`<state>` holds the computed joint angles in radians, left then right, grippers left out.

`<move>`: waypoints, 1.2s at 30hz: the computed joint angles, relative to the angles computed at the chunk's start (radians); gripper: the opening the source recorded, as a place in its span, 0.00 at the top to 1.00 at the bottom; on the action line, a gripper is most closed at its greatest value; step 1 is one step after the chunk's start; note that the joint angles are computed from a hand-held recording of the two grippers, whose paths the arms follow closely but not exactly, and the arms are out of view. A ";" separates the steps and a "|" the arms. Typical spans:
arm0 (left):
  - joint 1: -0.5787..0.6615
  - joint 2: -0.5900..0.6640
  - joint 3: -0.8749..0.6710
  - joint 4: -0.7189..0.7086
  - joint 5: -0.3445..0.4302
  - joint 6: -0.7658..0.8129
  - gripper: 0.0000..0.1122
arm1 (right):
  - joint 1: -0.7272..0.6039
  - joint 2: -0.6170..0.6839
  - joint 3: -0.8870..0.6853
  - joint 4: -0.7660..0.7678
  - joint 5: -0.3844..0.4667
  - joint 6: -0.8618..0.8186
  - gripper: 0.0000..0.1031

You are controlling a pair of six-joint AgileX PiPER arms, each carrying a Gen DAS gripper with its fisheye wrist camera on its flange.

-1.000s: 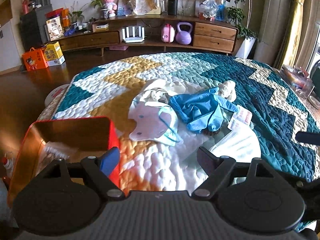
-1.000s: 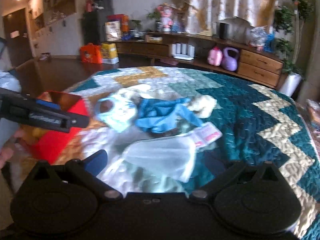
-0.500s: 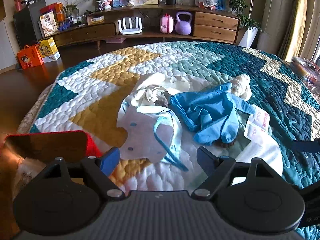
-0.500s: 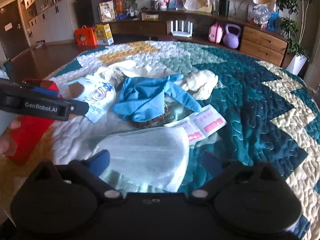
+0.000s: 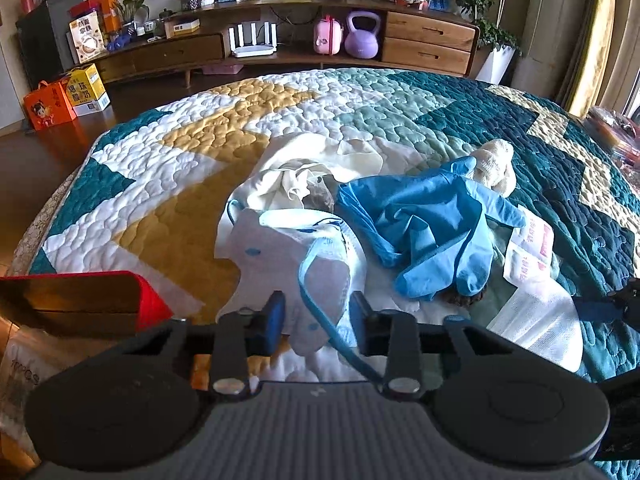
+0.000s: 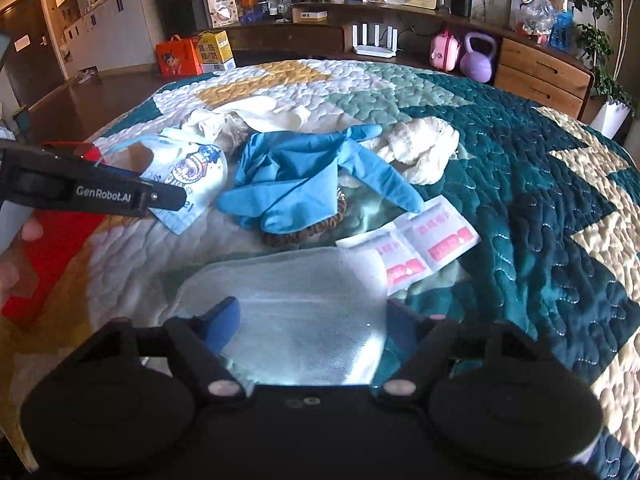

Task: Organize soft objects
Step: 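Grasp the white bib by its blue strap with the left tool while the right grasps the white mask sheet, then carry the bib and mask sheet into the red tin and open both tools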

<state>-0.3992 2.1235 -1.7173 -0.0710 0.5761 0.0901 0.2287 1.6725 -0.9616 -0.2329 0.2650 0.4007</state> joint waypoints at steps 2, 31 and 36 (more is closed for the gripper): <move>0.001 0.000 0.003 -0.012 -0.007 0.011 0.77 | -0.001 -0.001 0.003 0.002 -0.003 -0.001 0.32; -0.013 -0.137 0.144 0.026 -0.051 -0.010 0.97 | 0.074 -0.142 0.106 -0.427 0.025 0.502 0.93; -0.008 -0.195 0.191 0.005 -0.051 0.006 0.97 | 0.102 -0.202 0.124 -0.453 0.059 0.561 0.93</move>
<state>-0.4068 1.9280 -1.5260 -0.0665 0.5253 0.0959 0.3309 1.4701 -0.8371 -0.6855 0.3241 0.9615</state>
